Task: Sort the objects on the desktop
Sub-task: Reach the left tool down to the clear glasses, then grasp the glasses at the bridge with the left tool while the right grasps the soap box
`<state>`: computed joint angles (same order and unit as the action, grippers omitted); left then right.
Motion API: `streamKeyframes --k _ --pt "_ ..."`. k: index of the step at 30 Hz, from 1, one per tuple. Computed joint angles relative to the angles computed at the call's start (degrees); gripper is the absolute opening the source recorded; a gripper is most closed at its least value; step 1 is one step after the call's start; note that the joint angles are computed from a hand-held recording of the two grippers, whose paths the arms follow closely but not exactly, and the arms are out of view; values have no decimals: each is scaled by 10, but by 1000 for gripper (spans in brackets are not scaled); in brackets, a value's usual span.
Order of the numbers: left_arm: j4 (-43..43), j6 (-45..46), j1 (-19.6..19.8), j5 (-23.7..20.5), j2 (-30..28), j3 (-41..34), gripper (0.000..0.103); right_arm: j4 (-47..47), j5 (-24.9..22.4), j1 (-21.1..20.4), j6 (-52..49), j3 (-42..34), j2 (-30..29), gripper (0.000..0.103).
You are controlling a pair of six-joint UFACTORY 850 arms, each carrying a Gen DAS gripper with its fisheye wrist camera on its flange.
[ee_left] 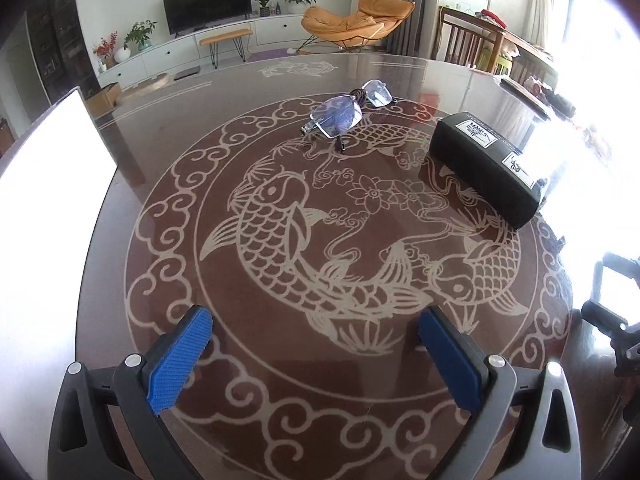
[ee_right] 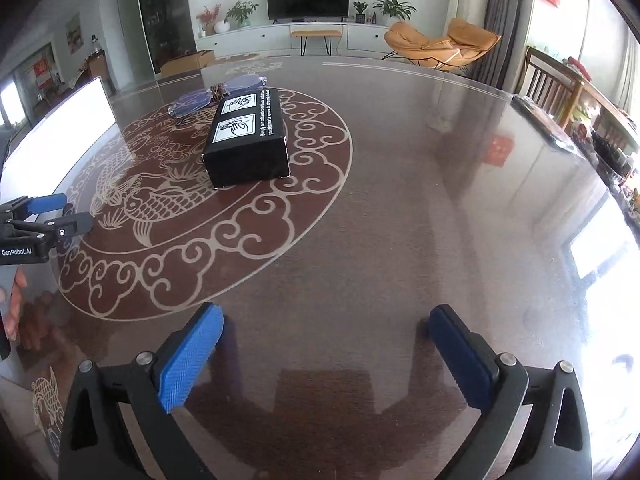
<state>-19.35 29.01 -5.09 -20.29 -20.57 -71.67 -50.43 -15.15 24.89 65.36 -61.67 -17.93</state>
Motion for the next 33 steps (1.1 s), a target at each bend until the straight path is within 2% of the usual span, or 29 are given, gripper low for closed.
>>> streamKeyframes --k 3,9,16,17,18,19,20,21,24,26,31,33 --pt "-2 25 -5 -43 -69 -98 103 0 0 0 0 0 0 103" --pt "69 -73 -24 -105 -197 -292 103 -1 0 0 1 0 0 103" --pt "102 -121 -46 -150 -281 -428 103 -1 0 0 1 -1 -1 103" --pt "108 -131 -47 -144 -278 -425 97 -1 0 0 1 -1 -1 103" --pt "100 -124 -47 -123 -267 -406 87 -1 0 0 1 -1 -1 103" --pt "89 -111 -47 -104 -253 -386 58 -1 0 0 1 -1 -1 103" --pt "95 -117 -47 -95 -244 -373 35 -2 0 0 2 -1 -1 103" --pt "96 -123 -46 -91 -236 -361 24 -2 0 0 2 -1 -1 103" --pt "115 -162 -42 -56 -188 -285 23 -3 -1 0 2 0 -1 103" --pt "151 -219 -37 -28 -146 -220 23 -3 -1 0 2 0 -1 103" --pt "215 -350 -12 38 -11 -23 23 -4 0 0 3 0 -1 103" --pt "212 -354 -1 63 42 49 23 -4 0 -1 3 0 -1 103"
